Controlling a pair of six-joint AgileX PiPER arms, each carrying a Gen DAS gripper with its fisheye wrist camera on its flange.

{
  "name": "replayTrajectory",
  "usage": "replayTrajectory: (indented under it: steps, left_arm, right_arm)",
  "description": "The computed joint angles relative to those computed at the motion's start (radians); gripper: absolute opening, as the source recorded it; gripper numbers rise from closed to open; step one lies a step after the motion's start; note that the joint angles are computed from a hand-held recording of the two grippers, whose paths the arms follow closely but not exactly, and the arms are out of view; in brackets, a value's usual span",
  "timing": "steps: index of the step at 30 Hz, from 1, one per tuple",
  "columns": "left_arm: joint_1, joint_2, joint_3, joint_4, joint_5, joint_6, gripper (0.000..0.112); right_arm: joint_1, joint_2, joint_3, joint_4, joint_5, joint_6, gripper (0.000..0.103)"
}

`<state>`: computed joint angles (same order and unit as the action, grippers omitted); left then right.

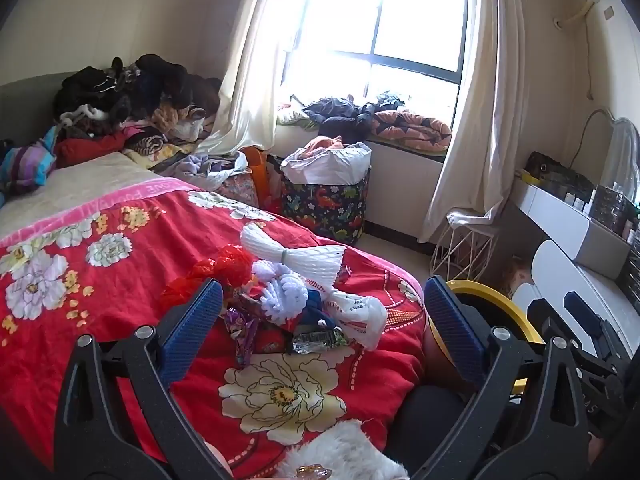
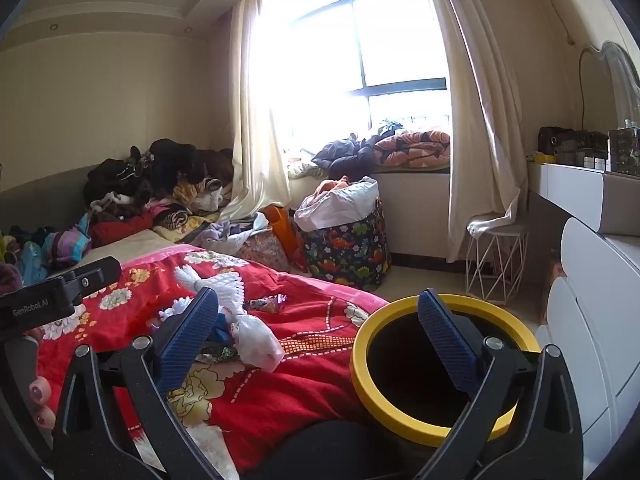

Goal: Collect trash
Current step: 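Move both grippers toward the pile of trash on the red bedspread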

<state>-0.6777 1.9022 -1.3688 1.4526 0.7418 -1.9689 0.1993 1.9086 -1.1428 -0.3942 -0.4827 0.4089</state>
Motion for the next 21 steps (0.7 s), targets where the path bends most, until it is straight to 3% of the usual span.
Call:
replayTrajectory:
  steps: [15, 21]
  left_arm:
    - [0.002, -0.006, 0.012, 0.013, -0.005, -0.016, 0.093]
    - [-0.004, 0.003, -0.022, -0.027, 0.008, 0.015, 0.093]
  right_arm:
    - [0.001, 0.006, -0.009, -0.004, 0.005, 0.003, 0.097]
    - [-0.009, 0.006, -0.029, -0.111, 0.021, 0.099, 0.097]
